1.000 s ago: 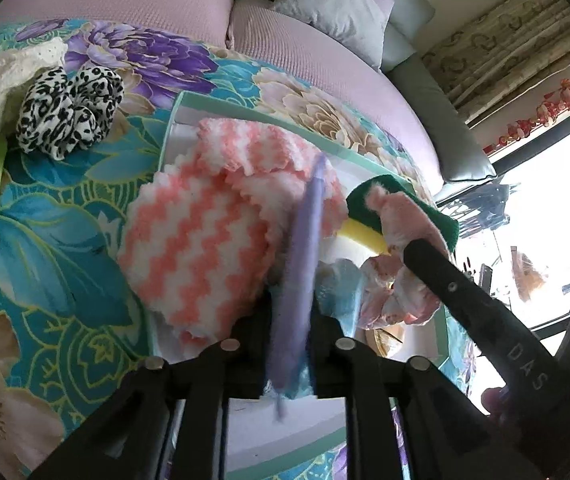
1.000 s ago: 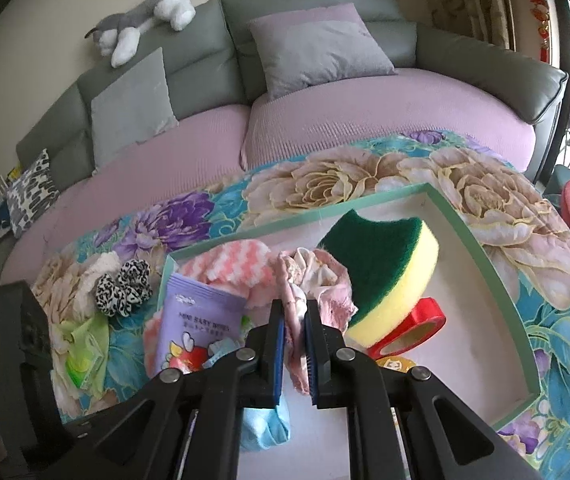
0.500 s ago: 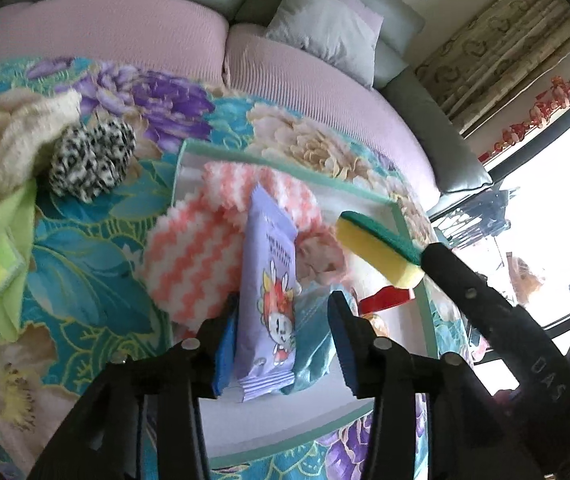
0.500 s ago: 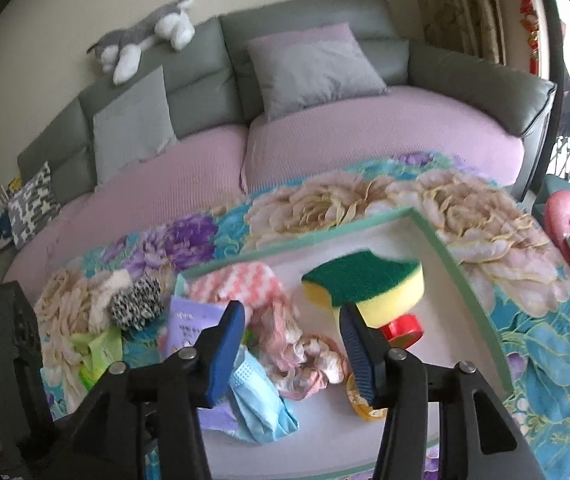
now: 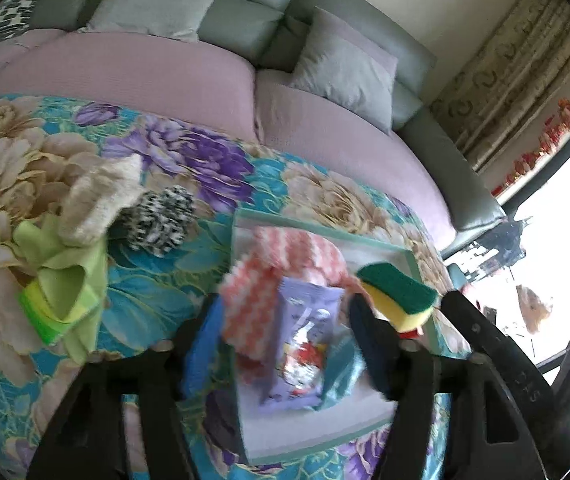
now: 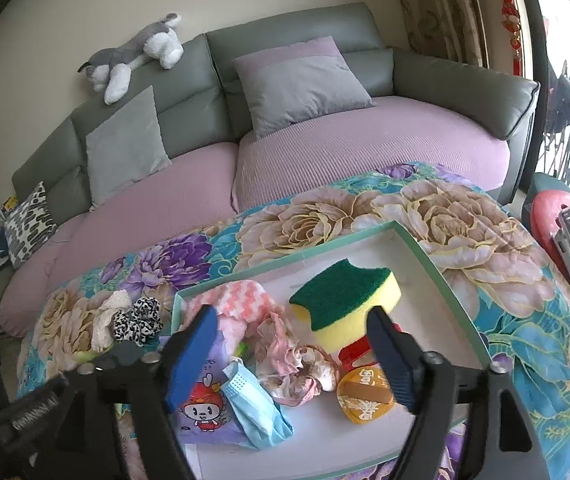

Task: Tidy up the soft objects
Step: 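Move both open tools back over the remaining pile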

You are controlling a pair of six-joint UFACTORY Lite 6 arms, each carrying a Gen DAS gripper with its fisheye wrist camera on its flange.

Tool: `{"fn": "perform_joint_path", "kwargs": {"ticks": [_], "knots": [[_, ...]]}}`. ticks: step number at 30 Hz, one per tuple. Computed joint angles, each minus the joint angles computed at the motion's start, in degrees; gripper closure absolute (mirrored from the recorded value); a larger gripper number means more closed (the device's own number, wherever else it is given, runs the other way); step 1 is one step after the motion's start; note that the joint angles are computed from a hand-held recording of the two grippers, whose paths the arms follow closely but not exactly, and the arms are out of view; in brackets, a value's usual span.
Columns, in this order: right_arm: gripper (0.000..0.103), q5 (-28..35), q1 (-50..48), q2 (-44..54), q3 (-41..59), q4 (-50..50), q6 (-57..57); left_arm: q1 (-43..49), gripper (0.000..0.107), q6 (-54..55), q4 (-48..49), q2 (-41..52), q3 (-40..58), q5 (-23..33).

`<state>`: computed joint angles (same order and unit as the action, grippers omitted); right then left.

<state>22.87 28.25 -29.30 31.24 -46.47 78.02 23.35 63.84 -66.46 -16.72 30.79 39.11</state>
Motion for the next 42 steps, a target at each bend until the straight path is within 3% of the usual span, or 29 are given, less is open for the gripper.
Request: {"fn": "perform_joint_path", "kwargs": {"ticks": [4, 11, 15, 22, 29, 34, 42], "knots": [[0.001, -1.1, -0.7, 0.1, -0.4, -0.6, 1.0, 3.0, 0.026, 1.3, -0.4, 1.8, 0.8, -2.2], [0.0, -1.0, 0.3, 2.8, 0.4, -2.7, 2.8, 8.4, 0.012, 7.4, -4.6, 5.3, 1.7, -11.8], [0.0, -0.6, 1.3, 3.8, 0.8, -4.1, 4.7, 15.0, 0.011, 13.8, -9.9, 8.9, 3.4, -14.8], [0.0, 0.6, 7.1, 7.3, 3.2, -11.9, 13.8, 25.8, 0.01, 19.4, -14.7, 14.4, 7.5, -14.3], [0.0, 0.8, 17.5, 17.2, 9.7, -23.9, 29.0, 29.8, 0.01, 22.5, -15.3, 15.4, 9.7, -14.3], [0.0, 1.1, 23.9, 26.4, 15.9, -30.3, 34.8, 31.9, 0.01, 19.7, -10.5, 18.5, 12.6, -15.2], [0.0, -4.2, 26.8, 41.9, 25.2, -39.2, 44.6, 32.3, 0.01, 14.9, -1.7, 25.2, 16.4, -14.6]]}}
